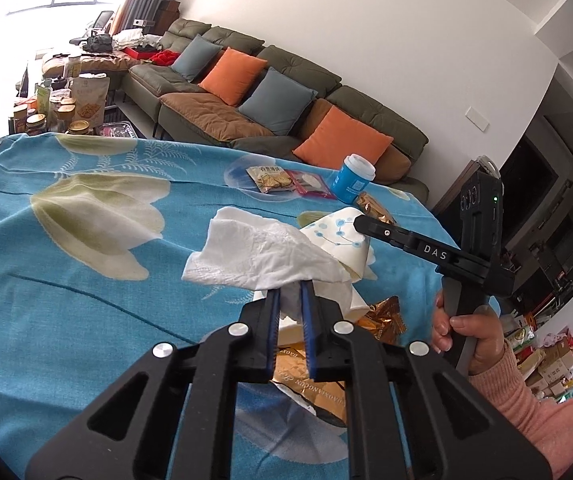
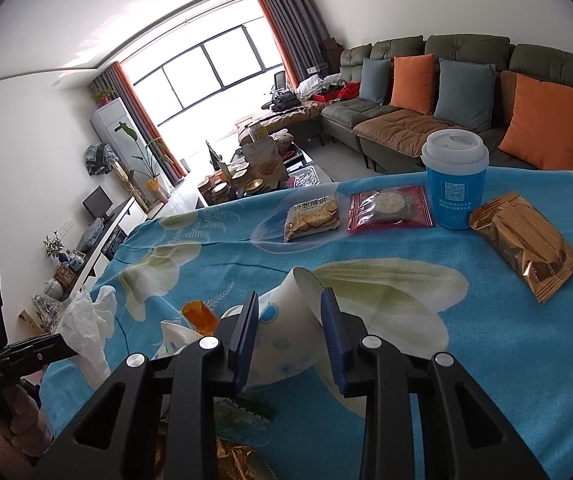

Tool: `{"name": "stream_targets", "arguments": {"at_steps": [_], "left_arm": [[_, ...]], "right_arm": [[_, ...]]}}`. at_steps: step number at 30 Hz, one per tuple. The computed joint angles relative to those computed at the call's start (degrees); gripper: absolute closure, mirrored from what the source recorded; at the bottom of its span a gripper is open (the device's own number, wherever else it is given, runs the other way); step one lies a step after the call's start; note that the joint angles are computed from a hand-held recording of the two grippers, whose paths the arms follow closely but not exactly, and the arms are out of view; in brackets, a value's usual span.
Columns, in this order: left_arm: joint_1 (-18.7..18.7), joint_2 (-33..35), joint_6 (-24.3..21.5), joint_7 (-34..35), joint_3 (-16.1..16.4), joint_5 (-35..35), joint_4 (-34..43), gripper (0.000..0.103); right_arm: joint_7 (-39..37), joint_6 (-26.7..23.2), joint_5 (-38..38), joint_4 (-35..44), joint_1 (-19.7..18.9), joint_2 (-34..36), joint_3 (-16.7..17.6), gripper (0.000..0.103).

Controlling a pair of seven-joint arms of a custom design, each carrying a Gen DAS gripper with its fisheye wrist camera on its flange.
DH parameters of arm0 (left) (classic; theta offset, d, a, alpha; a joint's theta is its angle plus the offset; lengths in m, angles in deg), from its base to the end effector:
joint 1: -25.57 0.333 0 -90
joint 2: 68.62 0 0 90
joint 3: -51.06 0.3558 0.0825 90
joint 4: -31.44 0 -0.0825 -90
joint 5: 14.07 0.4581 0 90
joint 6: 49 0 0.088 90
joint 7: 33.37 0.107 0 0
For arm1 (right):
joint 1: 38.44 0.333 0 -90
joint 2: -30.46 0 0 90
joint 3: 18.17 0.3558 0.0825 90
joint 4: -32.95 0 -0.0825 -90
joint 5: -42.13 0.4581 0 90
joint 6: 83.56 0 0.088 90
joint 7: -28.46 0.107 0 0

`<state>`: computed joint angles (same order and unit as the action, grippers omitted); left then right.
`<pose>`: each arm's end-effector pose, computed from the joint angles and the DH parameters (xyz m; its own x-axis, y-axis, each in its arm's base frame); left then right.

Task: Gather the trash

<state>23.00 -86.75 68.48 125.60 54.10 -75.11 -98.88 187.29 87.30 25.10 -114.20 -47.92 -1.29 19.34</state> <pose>0.5314 -0.0414 0.5282 -0.7237 -0.5478 0.4197 -0.6354 0.2918 -0.7149 0.4165 0.2687 0.5028 -0.1725 -0.9170 -0.3596 -0.5701 0.3906 -0.7228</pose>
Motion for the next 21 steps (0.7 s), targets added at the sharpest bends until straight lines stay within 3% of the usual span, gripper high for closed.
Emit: {"name": "stream_targets", "arguments": {"at_steps": [1,3,8,10,12,15,18,21], "left_arm": [[0.19,-0.39,0.13,0.17,0.22,-0.18,-0.19,0.092],[0.56,-0.89,0.20,0.32,0.74,-0.39,-0.39,0.092],[1.71,-1.61,-0.31,0.52,2.02,-0.35,-0.88,0.092],[2.09,-1.91,-0.10,0.40,2.14,0.00,-1.28,0.092],[2.42,-1.99,-0.33,0.35,2.47,0.31,-1.40,0.092],[2.87,-2.14,-0.69,0.04,2.84,0.63,-1.64,0.092],[3.23,-2.36,-0.66,-0.28,3.00,0.82,-1.95,0.092],[3.55,-2.88,-0.62,-0.45,3.31,1.02,-2.42,0.092]], "right_arm": [[0.02,0.06,-0.02,-0.08,0.06,-0.21,-0.06,0.089],[-0.20,0.04,0.01,-0.08,0.27,-0.62,-0.24,0.099],[-1.56,-0.46,1.43,-0.11,3.07,0.57,-2.64,0.095],[-1.83,-0.31,2.94,-0.57,5.09,1.35,-4.44,0.075],[-1.36,-0.50,3.32,-0.74,5.18,1.57,-4.41,0.068],[-1.29,0.65,3.65,-1.12,5.77,2.26,-4.87,0.070],[-2.11,3.02,4.11,-1.58,5.95,2.70,-5.10,0.083],[-2.22,1.81,3.54,-0.90,4.11,1.74,-2.92,0.091]]}}
